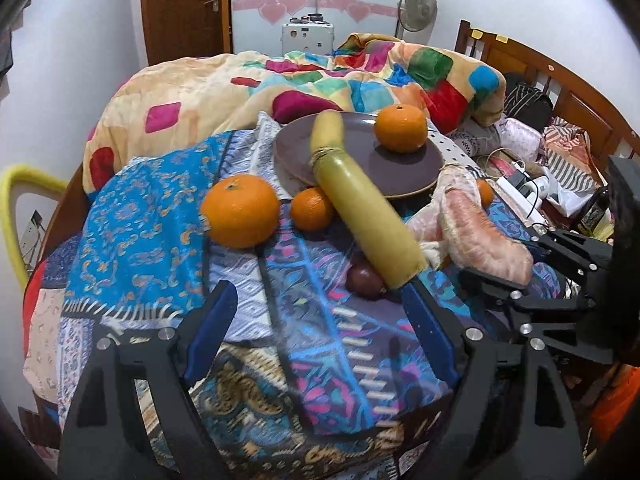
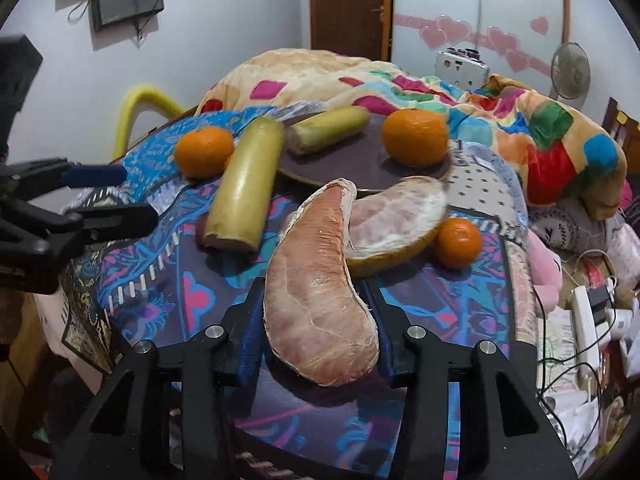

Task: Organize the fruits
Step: 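Grasp the second yellow-green cylinder with the left tool while the right tool grasps a peeled pomelo segment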

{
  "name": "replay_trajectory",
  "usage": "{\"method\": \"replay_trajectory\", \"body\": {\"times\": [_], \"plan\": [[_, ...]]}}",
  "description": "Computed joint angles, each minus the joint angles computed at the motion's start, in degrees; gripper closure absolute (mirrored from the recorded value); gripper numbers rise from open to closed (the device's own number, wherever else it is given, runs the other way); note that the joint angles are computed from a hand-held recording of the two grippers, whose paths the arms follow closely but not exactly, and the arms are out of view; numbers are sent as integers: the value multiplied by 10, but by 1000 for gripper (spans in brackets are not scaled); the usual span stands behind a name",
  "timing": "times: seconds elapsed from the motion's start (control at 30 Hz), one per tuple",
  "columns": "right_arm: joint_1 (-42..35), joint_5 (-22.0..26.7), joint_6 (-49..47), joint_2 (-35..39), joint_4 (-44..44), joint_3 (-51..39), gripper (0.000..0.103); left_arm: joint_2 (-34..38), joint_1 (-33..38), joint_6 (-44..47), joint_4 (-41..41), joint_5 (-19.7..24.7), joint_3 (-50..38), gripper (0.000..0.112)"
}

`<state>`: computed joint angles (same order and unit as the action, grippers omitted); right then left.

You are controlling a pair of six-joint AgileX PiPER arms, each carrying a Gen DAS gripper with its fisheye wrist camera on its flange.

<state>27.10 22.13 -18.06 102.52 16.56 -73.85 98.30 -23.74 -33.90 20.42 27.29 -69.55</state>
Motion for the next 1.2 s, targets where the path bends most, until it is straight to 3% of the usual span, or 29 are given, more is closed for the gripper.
{"method": "replay_trajectory", "body": {"times": [0.13,0.23,0.37,0.57,0.83,0.97,1.03,1.2], "plan": [[-23,-11,-31,-8,44,8,63,34,-9,-13,13,7,-42,27],[-32,-15,-56,-4,73,8,63,60,-3,14,-27,10,-80,27],[-29,-26,-73,2,80,11,63,96,7,52,-80,31,-128,41],[-40,-18,-134,11,138,6,62,138,25,140,-200,58,-189,50],[-47,-11,-203,20,201,5,55,196,24,119,-205,115,-278,54],[-53,-7,-236,19,235,6,58,211,18,93,-179,123,-300,57],[-57,-3,-248,18,253,8,59,214,12,77,-153,124,-302,65],[-63,-3,-253,12,265,11,63,195,17,100,-171,101,-268,70]]}}
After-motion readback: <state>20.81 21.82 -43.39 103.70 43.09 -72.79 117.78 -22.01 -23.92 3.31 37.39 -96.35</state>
